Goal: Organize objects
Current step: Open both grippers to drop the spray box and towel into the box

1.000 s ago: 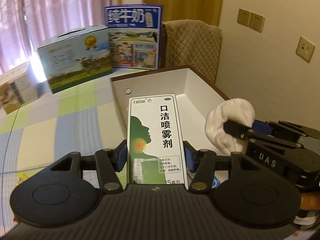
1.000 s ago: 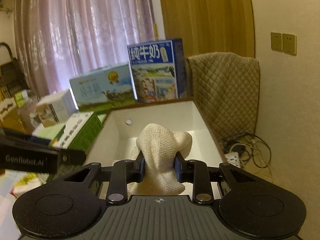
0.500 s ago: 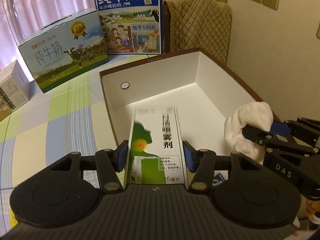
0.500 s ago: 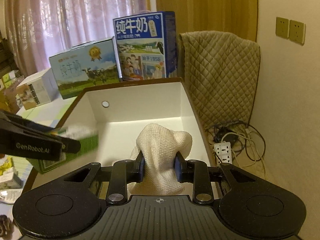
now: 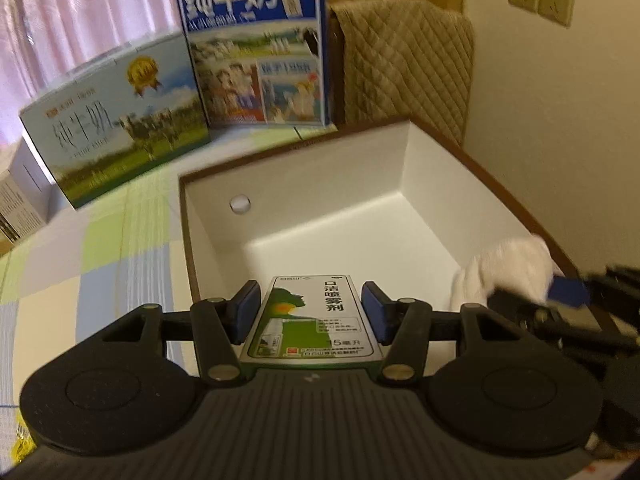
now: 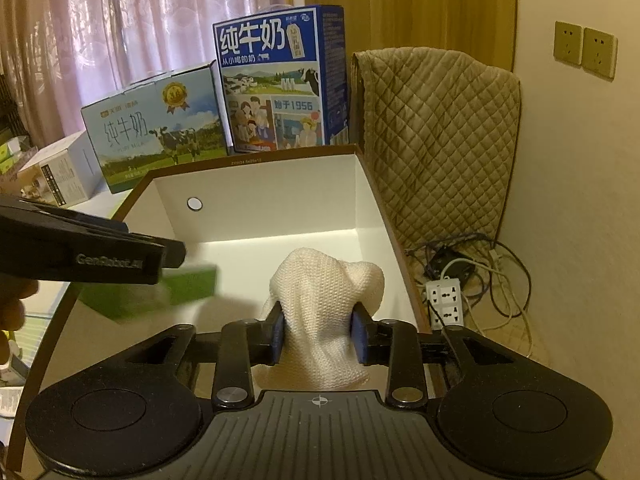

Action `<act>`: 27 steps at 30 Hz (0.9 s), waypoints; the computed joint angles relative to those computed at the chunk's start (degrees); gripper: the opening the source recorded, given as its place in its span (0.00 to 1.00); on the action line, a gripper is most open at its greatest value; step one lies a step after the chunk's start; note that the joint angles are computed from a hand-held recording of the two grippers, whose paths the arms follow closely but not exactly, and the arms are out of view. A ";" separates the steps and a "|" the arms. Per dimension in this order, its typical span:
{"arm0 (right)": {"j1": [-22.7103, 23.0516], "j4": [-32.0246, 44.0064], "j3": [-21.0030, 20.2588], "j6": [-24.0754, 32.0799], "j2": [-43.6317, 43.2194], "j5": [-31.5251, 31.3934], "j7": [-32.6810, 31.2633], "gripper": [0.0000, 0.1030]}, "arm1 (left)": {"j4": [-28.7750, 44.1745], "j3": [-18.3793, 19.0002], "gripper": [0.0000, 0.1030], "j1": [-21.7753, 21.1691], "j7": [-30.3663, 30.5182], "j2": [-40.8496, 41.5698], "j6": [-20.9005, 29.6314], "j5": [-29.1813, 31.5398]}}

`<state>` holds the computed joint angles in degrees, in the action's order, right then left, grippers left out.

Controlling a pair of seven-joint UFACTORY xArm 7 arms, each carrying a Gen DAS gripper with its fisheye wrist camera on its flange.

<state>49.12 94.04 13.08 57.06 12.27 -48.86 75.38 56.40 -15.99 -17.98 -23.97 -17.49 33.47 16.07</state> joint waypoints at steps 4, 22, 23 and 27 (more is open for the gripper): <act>0.07 -0.01 -0.01 -1.10 0.13 -0.55 -0.90 0.38 | -0.14 -0.35 0.63 0.31 -0.32 0.90 -1.15 1.88; 0.68 -2.36 2.59 1.48 -4.04 -3.53 6.31 0.56 | -5.28 3.12 0.71 -2.78 8.70 -7.45 1.24 -10.46; 0.83 -2.44 2.90 1.72 -4.28 -3.75 6.92 0.56 | -5.75 3.29 0.72 -2.94 9.27 -8.37 1.50 -11.17; 1.81 -2.49 4.31 3.20 -5.35 -4.92 10.13 0.58 | -7.89 4.16 0.73 -3.49 11.31 -12.80 2.60 -14.02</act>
<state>50.94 91.55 17.39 60.26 6.92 -53.78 85.52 48.51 -11.84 -21.47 -12.65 -30.29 36.07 2.05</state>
